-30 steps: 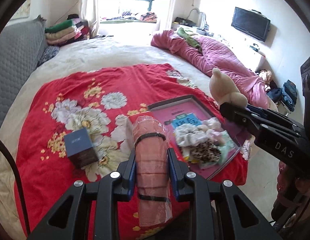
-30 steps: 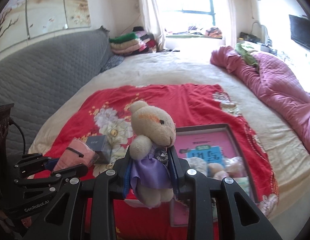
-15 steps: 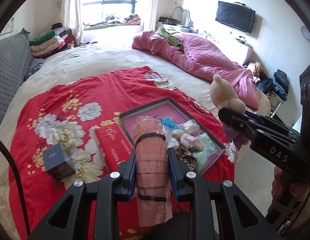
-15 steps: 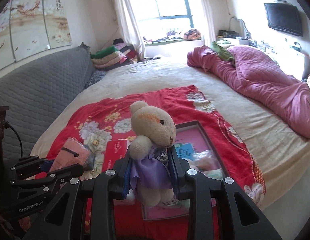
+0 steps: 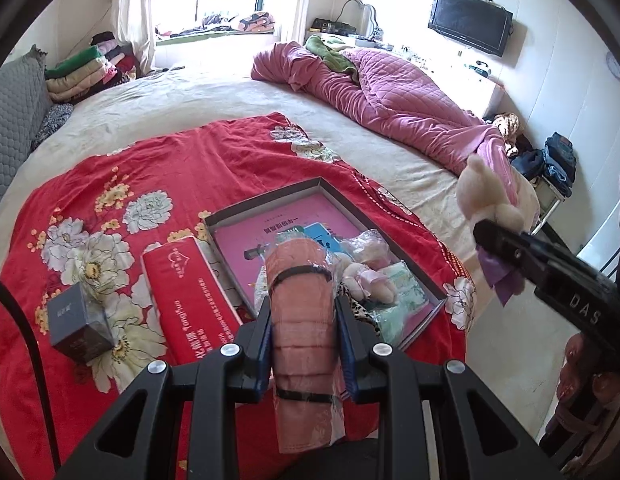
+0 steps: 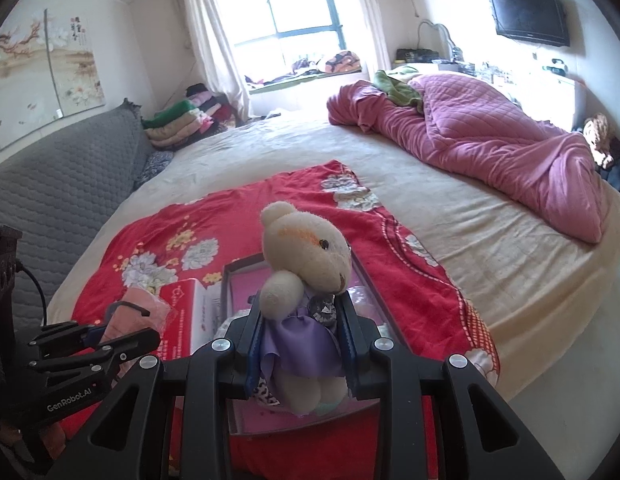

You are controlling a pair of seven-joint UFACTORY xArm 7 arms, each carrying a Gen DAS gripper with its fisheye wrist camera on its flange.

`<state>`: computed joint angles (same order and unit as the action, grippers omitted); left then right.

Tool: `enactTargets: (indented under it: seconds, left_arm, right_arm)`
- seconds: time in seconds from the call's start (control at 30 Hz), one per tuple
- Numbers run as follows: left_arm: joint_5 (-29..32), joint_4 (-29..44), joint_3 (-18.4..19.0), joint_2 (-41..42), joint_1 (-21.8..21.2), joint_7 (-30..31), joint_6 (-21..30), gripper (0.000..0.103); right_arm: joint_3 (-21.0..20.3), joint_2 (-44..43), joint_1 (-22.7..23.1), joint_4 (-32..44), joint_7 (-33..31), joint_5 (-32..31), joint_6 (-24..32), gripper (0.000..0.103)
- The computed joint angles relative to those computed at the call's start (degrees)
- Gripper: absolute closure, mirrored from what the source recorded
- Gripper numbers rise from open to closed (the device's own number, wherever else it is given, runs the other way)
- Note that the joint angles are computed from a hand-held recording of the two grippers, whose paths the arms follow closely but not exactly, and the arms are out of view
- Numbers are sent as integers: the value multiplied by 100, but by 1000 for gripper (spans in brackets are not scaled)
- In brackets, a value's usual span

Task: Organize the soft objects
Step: 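Carry the pink towel with the left gripper while the right gripper carries the teddy bear to the tray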

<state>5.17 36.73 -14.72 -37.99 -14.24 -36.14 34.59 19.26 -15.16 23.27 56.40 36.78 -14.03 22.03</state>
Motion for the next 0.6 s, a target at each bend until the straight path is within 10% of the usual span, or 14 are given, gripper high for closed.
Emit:
enactTargets:
  seconds: [0.6]
  left_arm:
    - [96, 400, -11, 1377, -142, -46, -413, 74]
  right_arm:
    - [-216, 395, -50, -117, -11, -47, 13, 70]
